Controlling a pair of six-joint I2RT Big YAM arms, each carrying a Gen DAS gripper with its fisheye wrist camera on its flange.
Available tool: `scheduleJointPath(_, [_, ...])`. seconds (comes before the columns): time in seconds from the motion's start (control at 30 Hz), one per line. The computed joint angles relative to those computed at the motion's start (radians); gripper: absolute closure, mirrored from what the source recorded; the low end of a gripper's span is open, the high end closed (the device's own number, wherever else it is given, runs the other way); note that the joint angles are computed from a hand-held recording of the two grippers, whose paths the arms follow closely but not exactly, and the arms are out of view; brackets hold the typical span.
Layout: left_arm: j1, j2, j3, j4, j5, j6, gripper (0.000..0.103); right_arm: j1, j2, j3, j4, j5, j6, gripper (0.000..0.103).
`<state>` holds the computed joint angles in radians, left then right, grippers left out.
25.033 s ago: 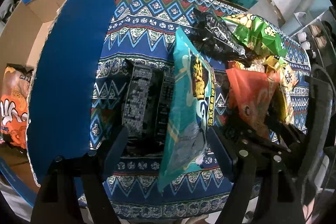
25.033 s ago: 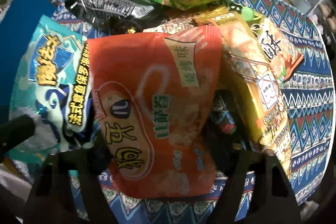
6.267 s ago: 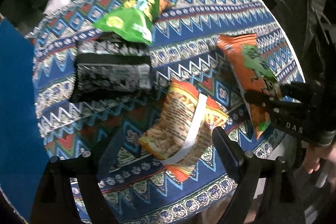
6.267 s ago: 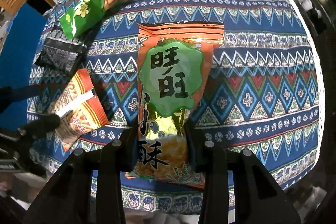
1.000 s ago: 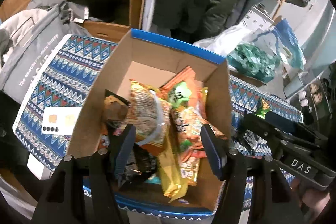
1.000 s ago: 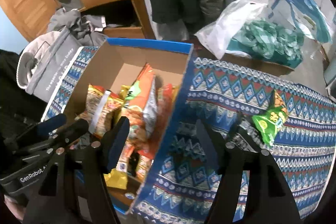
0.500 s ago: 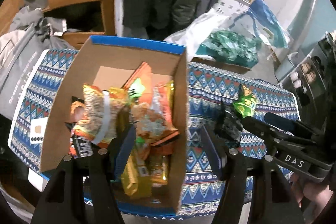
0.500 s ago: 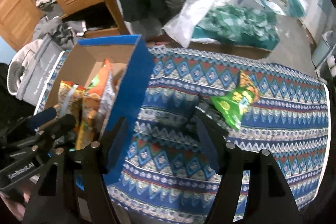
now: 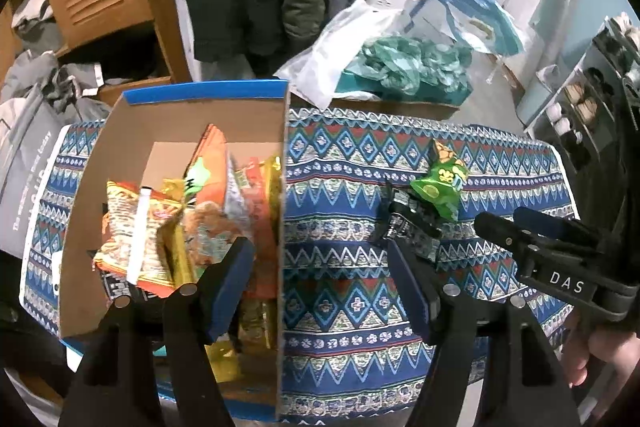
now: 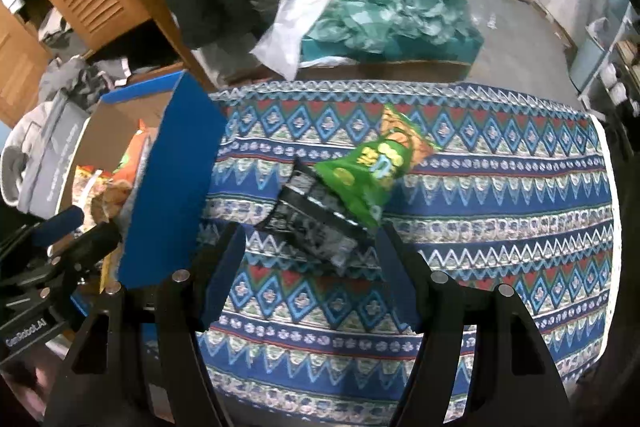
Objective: Organize snacks
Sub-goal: 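Move the left tool to the black bag while the right tool reaches the green peanut bag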
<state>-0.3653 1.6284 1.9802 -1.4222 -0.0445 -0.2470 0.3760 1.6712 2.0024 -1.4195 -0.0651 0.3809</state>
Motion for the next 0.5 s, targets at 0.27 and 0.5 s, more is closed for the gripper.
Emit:
scheduleJointPath(0.27, [-0.036, 0.055, 0.048, -0.034, -0.016, -0.004, 0.028, -0.046, -0.032, -0.063, 0.021, -0.005, 0.004, 0.030])
scheduleJointPath(0.5, [-0.054, 0.154, 0.160, -0.063, -0.005, -0.022, 0.028, -0.086, -0.014, -0.075, 0.021, -0.015, 0.027, 0.030])
